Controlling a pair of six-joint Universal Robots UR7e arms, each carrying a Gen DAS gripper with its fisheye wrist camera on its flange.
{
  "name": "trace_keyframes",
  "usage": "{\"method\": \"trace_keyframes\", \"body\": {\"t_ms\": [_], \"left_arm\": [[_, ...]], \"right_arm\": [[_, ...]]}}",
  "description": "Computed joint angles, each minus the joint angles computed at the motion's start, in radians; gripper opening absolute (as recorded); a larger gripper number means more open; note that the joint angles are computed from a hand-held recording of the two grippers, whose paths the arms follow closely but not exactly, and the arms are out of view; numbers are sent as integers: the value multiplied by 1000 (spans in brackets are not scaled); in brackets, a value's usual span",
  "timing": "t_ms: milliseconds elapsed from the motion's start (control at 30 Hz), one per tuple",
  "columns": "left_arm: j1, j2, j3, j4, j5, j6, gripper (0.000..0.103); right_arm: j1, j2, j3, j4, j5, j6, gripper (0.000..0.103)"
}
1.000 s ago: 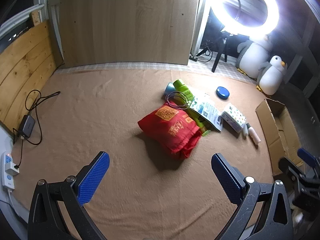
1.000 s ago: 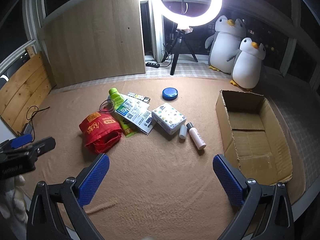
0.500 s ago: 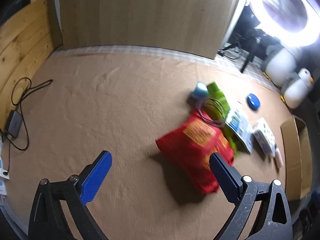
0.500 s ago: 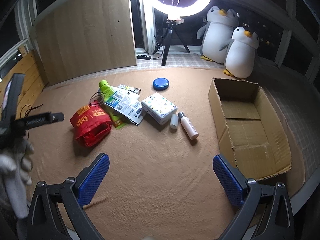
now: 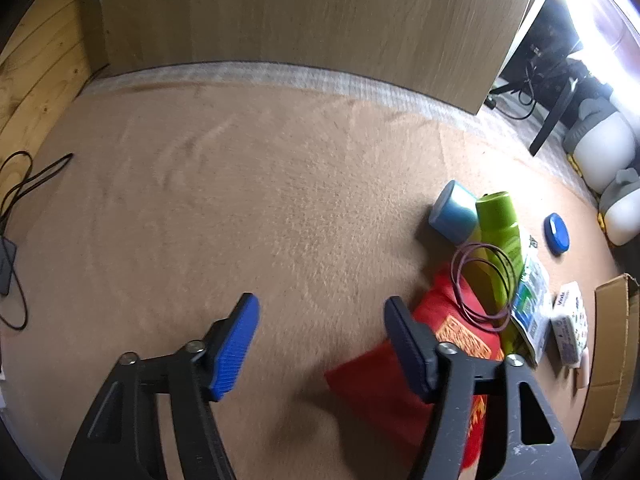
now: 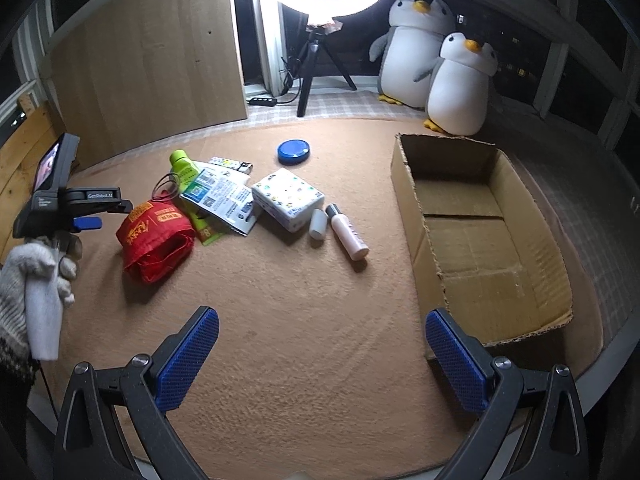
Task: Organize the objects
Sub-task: 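Move the left tool toward the red bag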
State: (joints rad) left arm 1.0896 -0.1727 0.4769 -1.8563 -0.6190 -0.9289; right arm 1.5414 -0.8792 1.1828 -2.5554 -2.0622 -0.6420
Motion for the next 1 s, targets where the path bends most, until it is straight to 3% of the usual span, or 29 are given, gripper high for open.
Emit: {"method": "trace_keyframes", "body": {"t_ms": [133, 233, 400, 767, 967, 1000], "left_arm": [[19, 59, -112, 38, -45, 46, 46], [18, 87, -151, 53, -48, 81, 43], [7, 92, -124, 16, -64, 126, 43], [-56, 54, 71, -90, -74, 124, 43], [-79, 87, 62, -149, -121, 145, 43], [-84, 109, 28, -123, -101, 147, 43]], "right_arm": [[-5, 2, -11, 2, -7, 1, 102], [-8, 6, -21, 7, -10, 0, 102], [-11, 14, -40, 25, -10, 6, 102], [-13, 29, -55, 46, 29, -17, 102], [-17, 55, -91, 93, 59, -22, 102], [-18, 62, -103, 112, 65, -18, 102]]}}
